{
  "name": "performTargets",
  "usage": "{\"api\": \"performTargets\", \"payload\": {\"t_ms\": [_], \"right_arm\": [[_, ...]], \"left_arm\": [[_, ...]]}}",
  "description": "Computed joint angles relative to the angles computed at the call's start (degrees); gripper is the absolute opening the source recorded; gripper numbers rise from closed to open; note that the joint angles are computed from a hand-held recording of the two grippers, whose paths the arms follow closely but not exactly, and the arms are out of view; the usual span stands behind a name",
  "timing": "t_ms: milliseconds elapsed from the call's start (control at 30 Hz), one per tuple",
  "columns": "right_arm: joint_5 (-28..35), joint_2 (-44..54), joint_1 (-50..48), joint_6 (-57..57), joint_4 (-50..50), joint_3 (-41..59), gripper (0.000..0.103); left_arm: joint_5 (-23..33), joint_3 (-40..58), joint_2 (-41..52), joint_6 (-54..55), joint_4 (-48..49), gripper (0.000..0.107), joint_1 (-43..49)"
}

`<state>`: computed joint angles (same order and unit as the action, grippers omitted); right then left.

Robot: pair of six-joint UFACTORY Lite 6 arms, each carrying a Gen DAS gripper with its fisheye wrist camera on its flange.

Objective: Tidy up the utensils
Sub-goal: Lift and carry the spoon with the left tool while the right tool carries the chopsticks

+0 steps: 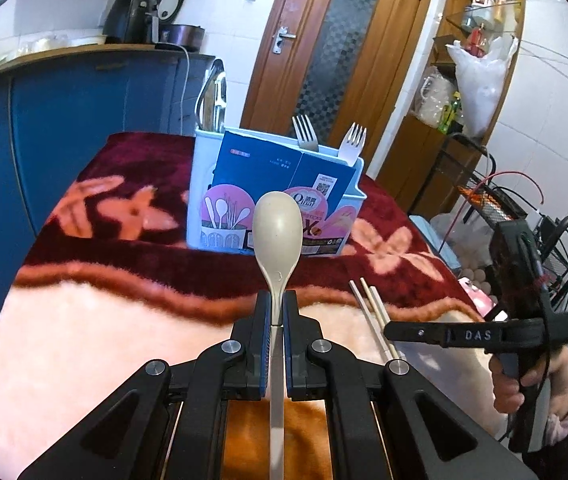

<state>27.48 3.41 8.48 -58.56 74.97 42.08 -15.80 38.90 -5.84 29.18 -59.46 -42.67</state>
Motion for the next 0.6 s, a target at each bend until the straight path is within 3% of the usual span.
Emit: {"api": "performTargets", "payload": {"t_ms": [333,600], "right_arm": [[-1.0,-9.0,-0.1,-9.3,10.4,-4.9,0.009],[-8.6,-19.2,5.1,-24.6,26.7,-7.6,0.009]], "left_arm": [[0.5,-1.6,-2.2,-10.9,11.6,0.005,2.6],[-2.4,2.0,-3.3,-5.8,9.8,0.005,3.6]]}}
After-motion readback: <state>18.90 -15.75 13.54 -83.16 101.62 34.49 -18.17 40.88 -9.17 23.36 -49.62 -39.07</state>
